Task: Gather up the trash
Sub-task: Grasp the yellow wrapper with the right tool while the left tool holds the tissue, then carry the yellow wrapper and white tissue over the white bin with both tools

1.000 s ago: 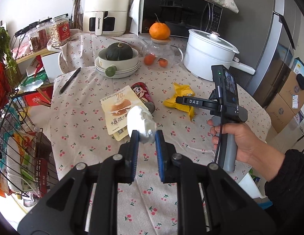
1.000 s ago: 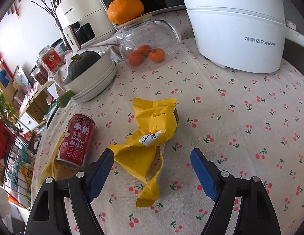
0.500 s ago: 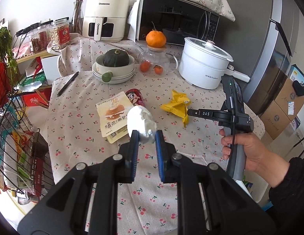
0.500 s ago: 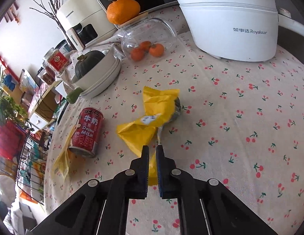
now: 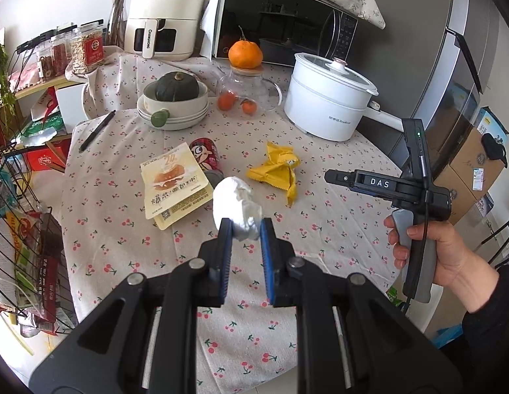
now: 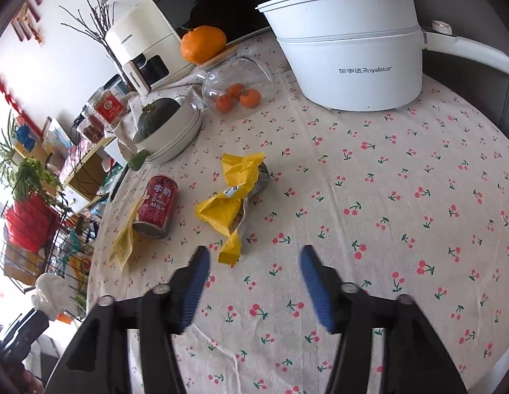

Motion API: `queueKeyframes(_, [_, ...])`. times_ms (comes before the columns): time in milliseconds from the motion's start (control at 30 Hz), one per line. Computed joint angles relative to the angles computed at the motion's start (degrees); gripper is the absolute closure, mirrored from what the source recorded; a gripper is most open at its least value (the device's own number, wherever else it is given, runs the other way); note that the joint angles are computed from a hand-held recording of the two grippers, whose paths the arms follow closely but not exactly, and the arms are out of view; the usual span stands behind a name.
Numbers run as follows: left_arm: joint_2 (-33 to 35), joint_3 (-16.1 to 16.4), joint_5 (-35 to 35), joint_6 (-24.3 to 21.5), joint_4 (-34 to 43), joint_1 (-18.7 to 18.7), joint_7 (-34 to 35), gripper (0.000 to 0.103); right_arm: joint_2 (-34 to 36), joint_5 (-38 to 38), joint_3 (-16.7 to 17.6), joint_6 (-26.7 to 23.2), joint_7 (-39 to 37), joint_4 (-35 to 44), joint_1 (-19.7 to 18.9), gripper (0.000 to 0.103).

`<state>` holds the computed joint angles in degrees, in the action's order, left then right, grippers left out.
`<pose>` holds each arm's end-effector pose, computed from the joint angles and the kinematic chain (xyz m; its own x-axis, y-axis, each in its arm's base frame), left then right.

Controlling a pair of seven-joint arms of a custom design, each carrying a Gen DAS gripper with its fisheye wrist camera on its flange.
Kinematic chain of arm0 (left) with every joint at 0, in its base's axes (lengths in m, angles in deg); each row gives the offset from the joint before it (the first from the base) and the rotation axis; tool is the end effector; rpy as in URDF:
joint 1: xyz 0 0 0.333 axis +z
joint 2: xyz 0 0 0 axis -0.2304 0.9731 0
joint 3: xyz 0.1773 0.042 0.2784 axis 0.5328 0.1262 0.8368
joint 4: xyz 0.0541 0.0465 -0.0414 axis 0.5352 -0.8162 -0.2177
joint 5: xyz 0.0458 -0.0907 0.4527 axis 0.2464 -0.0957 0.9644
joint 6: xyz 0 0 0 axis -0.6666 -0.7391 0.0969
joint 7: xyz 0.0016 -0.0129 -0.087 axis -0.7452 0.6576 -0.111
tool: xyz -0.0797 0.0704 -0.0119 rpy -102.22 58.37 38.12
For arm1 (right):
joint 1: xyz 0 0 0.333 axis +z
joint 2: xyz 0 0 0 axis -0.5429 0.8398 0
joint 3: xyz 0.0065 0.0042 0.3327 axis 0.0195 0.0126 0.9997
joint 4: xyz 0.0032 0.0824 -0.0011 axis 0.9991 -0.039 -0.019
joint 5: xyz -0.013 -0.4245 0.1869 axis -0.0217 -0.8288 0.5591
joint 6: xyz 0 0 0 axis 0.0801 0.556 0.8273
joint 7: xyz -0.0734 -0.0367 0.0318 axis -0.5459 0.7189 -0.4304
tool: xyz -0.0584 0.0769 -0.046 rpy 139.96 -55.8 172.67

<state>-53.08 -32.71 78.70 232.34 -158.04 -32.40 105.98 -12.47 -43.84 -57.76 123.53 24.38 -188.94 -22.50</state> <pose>0.4805 -0.2680 0.5367 -0.2440 -0.9530 0.1797 -0.7046 0.0469 -0.7081 0.5780 0.0465 0.4678 0.0505 -0.9121 -0.4069 -0.7878 0.2140 -0.5775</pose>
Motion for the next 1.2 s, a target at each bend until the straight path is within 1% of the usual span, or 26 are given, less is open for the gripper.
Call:
queueKeyframes(67, [-0.46, -1.34, 2.66, 0.22, -0.09, 2.58, -2.83, 0.084, 2.11, 0.55, 0.36, 1.71, 0.13, 1.7, 0.4, 0.023])
queueKeyframes(100, [-0.63, -1.35, 3.18, 0.34, -0.19, 3.1, -3.67, 0.084, 3.62, 0.43, 0.6, 1.78, 0.73, 3.01, 0.43, 0.023])
queueKeyframes(167, [-0.6, -0.24, 2.56, 0.58, -0.33, 2.6, -3.59, 0.084, 7.15, 0.26, 1.28, 2.06, 2.44, 6.11, 0.36, 0.023])
queueKeyframes(233, [-0.26, 0.92, 1.24, 0.56, -0.31, 1.67, -2.62, 0.084, 10.63, 2.3, 1.97, 2.13, 2.82, 9.34, 0.28, 0.023])
queueKeyframes(333, [0.36, 1.15, 0.58, 0.31, -0.02, 1.68, -2.25, 0.084, 14.89, 5.3, 3.15, 1.45, 4.52, 13.33, -0.52, 0.024])
queueKeyframes(367, [0.51, 1.09, 0.52, 0.2, 0.06, 1.81, -2.27, 0.084, 16.11, 4.93, 3.48, 1.33, 5.83, 14.45, -0.78, 0.029])
queueKeyframes(400, [0.61, 1.06, 0.43, 0.0, 0.14, 1.89, -2.25, 0.084, 17.08, 3.85, 3.73, 1.46, 7.26, 15.27, -0.97, 0.038])
queueKeyframes(433, [0.7, 1.06, 0.29, -0.16, 0.19, 1.91, -2.19, 0.084, 17.8, 2.0, 3.88, 1.81, 8.95, 15.78, -1.02, 0.044])
queueKeyframes(467, [0.68, 1.05, 0.12, -0.33, 0.22, 1.91, -2.12, 0.084, 18.3, 0.21, 3.99, 1.87, 10.42, 16.15, -1.08, 0.063])
queueKeyframes(500, [0.62, 1.14, -0.17, -0.36, 0.2, 1.78, -1.9, 0.084, 18.61, -0.44, 4.24, 1.48, 10.88, 16.43, -1.35, 0.078])
queueKeyframes(533, [0.58, 1.13, -0.29, -0.33, 0.23, 1.73, -1.74, 0.084, 18.65, -0.08, 4.62, 0.87, 10.56, 16.49, -1.76, 0.078])
queueKeyframes(567, [0.5, 0.98, -0.23, -0.22, 0.2, 1.79, -1.73, 0.084, 18.36, 0.77, 5.01, 0.64, 9.68, 16.23, -2.13, 0.081])
queueKeyframes(667, [0.29, 0.96, -0.69, 0.23, 0.14, 1.3, -1.28, 0.084, 15.87, 1.81, 5.45, 0.41, 5.63, 14.1, -2.56, 0.086])
queueKeyframes(767, [0.22, 1.3, -1.92, 0.82, 0.09, 0.07, -0.3, 0.084, 11.43, 4.04, 5.01, -0.06, 0.64, 10.64, -2.38, 0.087])
queueKeyframes(833, [0.34, 1.36, -2.57, 1.08, 0.21, -0.74, 0.47, 0.084, 8.06, 4.12, 4.16, -0.59, -1.64, 8.1, -1.96, 0.087])
queueKeyframes(900, [0.44, 1.73, -3.81, 1.19, 0.4, -2.04, 1.8, 0.084, 4.48, 2.35, 3.24, -0.82, -2.17, 5.27, -1.64, 0.087])
queueKeyframes(967, [0.46, 2.25, -5.56, 1.43, 0.56, -3.52, 3.4, 0.084, 0.62, 2.38, 1.91, -1.32, -3.59, 2.35, -1.22, 0.087])
queueKeyframes(1033, [0.45, 2.0, -6.37, 1.54, 0.73, -4.28, 4.19, 0.084, -3.32, 2.19, 0.55, -1.76, -4.63, -0.65, -0.99, 0.087])
queueKeyframes(1100, [0.57, 1.73, -7.06, 1.58, 0.89, -5.09, 5.01, 0.084, -7.24, 0.89, -0.58, -2.38, -4.51, -3.66, -1.31, 0.087])
queueKeyframes(1200, [1.45, 2.25, -9.76, 1.17, 1.62, -7.48, 7.46, 0.084, -12.92, -2.47, -1.83, -3.82, -2.95, -7.85, -2.73, 0.087])
